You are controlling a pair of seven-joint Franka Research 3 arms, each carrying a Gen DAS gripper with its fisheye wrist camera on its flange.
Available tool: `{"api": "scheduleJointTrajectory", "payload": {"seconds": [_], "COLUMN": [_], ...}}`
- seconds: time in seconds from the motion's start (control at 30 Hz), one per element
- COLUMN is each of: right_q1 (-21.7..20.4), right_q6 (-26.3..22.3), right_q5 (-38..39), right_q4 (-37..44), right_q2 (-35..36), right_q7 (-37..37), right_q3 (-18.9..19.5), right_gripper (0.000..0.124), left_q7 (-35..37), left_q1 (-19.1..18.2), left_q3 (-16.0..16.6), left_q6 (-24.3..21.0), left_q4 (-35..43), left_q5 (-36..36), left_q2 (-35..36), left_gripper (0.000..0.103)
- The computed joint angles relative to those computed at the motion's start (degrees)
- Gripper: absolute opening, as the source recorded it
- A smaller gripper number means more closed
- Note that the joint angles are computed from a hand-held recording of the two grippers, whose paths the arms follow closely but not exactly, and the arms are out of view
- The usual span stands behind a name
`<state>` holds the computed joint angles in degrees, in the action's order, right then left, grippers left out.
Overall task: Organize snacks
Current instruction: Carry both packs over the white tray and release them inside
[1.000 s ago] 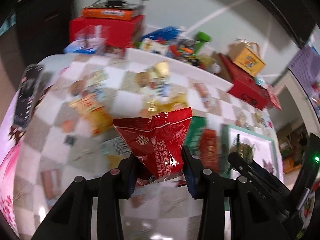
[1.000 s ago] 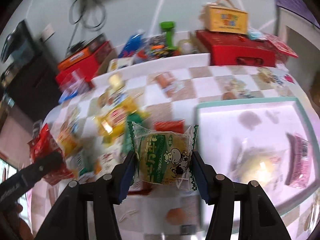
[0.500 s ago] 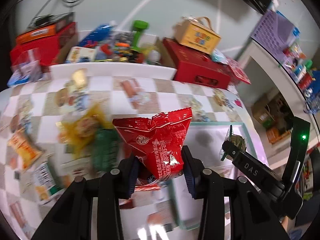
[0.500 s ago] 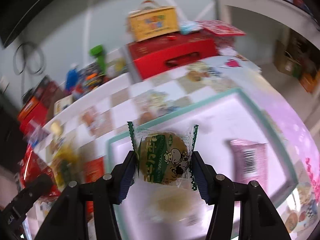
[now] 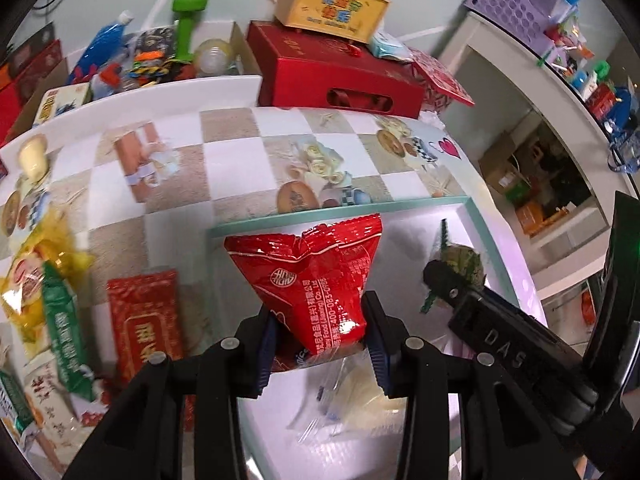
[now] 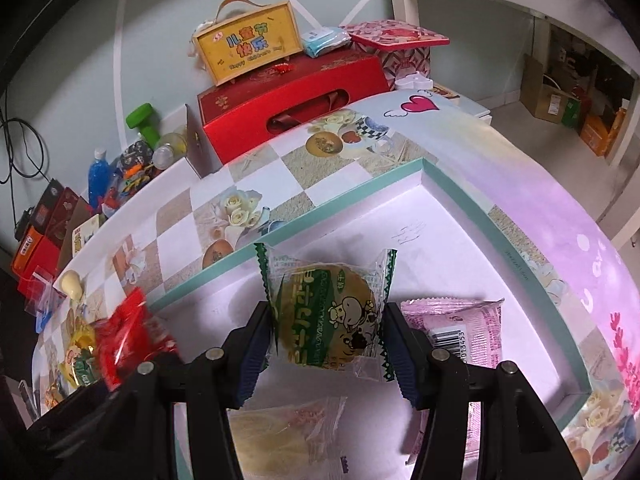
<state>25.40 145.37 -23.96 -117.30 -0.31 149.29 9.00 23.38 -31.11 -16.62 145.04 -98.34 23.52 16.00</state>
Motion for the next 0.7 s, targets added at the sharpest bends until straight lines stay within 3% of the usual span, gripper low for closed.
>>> {"api": "scheduleJointTrajectory", "payload": {"seconds": [0.2, 0.33, 0.47, 0.6, 0.7], "right_q1": [-0.2, -0.32, -0.44, -0.66, -0.86], "right_q6": [0.5, 0.33, 0.47, 0.17, -0.11], "right_q5": [0.69, 0.47, 0.83, 0.67, 0.65], "right_q4": [-0.53, -0.63, -0.86, -1.08, -1.19], "right_q2": [-0.13, -0.35, -0.68, -1.23, -1.59], "right_q7": [-0.28, 0.05, -0.05, 0.44, 0.65], "right_q3": [-0.15, -0.09, -0.02, 0.14, 0.28], "right_gripper": [0.061, 0.066, 0.067, 0.067, 0.072], "left_q7": [-0.29, -1.65, -2.74, -4.29, -5.62], "left_q1": [-0.16, -0.35, -0.34, -0.55, -0.62], "left_q3": [0.26, 0.5, 0.45, 0.55, 0.55], "left_q6": [-0.04, -1.38, -1.4, -1.97, -2.27], "left_q4": [0.61, 0.34, -0.56, -1.15, -1.53], "left_q5": [0.25, 0.63, 1.29, 2.66, 3.74], "left_q2": [0.52, 0.15, -0.57, -1.36, -2.0], "left_gripper": [0.042, 0.053, 0.054, 0.068, 0.073]}}
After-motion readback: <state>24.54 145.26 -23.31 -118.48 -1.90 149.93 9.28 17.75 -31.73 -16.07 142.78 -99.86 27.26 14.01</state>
